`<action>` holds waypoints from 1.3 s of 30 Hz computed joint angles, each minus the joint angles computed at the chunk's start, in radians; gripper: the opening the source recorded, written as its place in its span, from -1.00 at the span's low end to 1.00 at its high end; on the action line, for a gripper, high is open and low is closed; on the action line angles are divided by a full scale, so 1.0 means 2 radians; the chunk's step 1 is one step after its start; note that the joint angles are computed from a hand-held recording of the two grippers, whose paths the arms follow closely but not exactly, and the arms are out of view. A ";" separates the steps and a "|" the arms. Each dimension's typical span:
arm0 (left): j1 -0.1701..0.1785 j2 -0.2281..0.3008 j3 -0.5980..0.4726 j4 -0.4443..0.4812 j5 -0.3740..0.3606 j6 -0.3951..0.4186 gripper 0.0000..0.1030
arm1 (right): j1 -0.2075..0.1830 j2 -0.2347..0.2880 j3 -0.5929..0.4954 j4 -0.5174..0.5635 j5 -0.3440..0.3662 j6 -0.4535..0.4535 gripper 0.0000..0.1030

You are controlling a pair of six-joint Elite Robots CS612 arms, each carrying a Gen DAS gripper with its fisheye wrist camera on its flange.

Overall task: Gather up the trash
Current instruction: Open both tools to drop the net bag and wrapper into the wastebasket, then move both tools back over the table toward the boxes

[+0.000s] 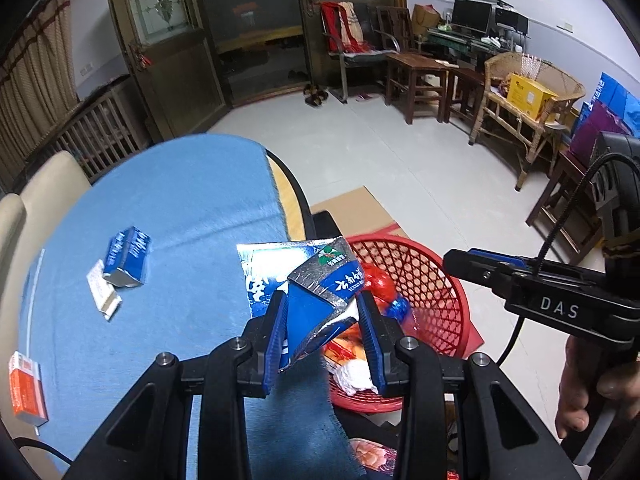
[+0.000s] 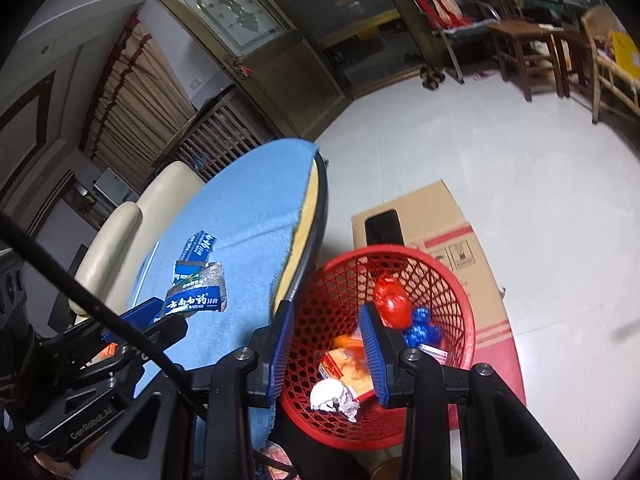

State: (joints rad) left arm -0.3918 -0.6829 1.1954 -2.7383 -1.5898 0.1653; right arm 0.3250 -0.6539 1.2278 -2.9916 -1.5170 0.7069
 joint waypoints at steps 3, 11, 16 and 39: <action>0.004 0.003 -0.006 0.017 -0.029 0.002 -0.26 | 0.000 0.000 0.004 0.000 0.001 0.004 -0.28; 0.007 0.001 -0.003 0.020 -0.034 -0.001 0.12 | 0.000 -0.010 0.016 -0.014 -0.017 0.005 -0.26; 0.012 -0.002 0.005 0.010 -0.027 -0.012 0.17 | -0.001 -0.013 0.014 -0.008 -0.001 0.009 -0.26; 0.073 -0.016 0.051 -0.040 0.078 -0.167 0.18 | 0.018 0.015 -0.066 0.070 0.016 -0.032 0.25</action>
